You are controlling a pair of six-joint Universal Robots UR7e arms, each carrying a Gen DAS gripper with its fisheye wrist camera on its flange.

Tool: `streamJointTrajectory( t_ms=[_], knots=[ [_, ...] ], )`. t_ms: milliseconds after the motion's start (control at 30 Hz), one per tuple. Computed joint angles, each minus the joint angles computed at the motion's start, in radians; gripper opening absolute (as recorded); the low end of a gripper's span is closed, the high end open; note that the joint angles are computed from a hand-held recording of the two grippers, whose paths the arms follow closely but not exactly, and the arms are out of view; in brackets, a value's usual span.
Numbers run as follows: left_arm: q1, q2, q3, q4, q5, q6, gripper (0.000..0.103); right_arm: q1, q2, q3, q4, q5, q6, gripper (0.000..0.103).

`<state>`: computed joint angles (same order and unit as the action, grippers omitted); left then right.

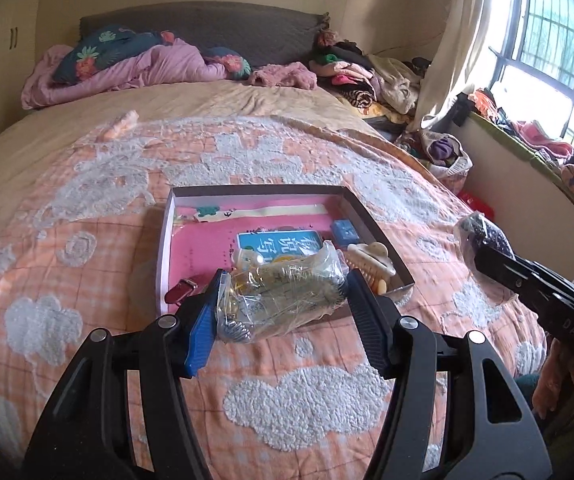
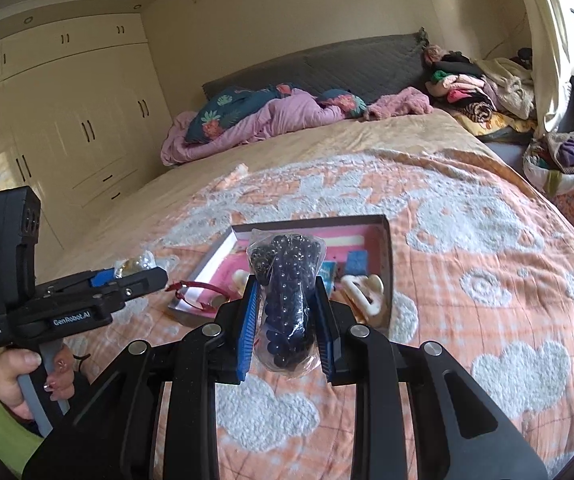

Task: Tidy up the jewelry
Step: 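Carry the silver bag and beaded bracelet bag toward the grey box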

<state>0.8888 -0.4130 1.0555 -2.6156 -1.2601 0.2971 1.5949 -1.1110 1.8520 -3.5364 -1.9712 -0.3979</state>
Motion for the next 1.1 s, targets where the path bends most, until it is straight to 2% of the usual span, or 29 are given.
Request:
streamJointTrajectory(
  t_ms=[467,1100],
  knots=[
    [0.004,0.094,-0.139,0.071,-0.002,-0.001,0.052,-0.02,0.026,-0.097,0.049,-0.014,-0.005,0.025],
    [0.012,0.229,-0.348,0.228,-0.002,0.002,0.052,-0.051,0.071,-0.231,0.13,-0.003,-0.025,0.025]
  ],
)
